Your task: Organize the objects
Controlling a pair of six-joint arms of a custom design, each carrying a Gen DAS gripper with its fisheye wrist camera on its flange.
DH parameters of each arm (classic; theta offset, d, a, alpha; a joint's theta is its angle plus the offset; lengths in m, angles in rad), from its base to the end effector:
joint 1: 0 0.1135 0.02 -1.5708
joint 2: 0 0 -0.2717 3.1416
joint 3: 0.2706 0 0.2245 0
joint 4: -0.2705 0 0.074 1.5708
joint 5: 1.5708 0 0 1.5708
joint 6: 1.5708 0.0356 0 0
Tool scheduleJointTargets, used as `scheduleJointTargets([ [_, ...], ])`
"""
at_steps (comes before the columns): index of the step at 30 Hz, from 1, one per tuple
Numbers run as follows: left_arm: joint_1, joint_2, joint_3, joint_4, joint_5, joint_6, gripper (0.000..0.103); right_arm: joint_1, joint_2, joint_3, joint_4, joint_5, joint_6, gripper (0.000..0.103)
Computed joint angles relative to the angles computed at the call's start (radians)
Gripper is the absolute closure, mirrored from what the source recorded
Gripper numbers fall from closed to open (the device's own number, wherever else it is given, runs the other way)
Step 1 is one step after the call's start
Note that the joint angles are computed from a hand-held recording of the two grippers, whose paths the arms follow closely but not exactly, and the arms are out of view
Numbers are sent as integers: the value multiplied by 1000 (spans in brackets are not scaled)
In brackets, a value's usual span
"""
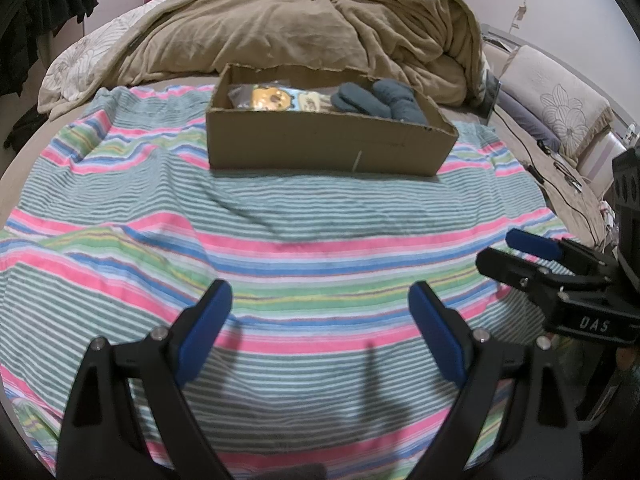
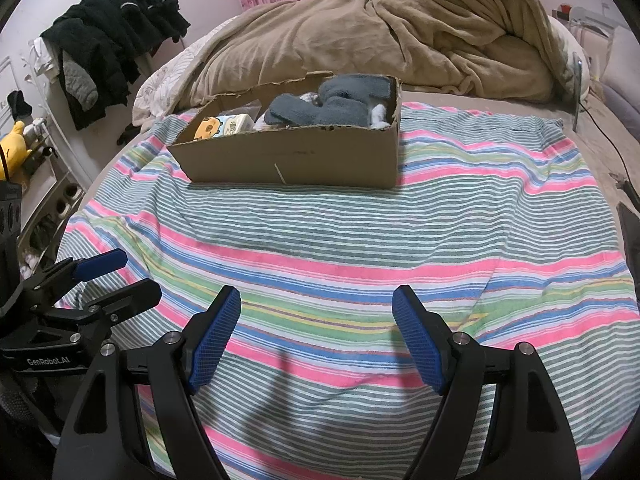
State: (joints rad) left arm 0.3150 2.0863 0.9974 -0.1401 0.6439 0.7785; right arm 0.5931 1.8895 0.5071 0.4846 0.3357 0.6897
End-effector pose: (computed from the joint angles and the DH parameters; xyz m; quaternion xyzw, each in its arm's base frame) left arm 0.3315 0.0856 0.0895 0.2671 0.8974 -0.1825 0.3000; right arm 0.2318 0.1421 0.0861 0.1000 0.9269 0.0685 0.3552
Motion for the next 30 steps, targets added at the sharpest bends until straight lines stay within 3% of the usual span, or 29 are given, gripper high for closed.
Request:
scheduleJointTargets([
  [27,-9,22,37,-3,-5,-12,12,-15,3,10,-16,-4,-21,22],
  [30,-16,0,31,66,3,-46,12,-47,-22,28,-55,0,-65,22],
])
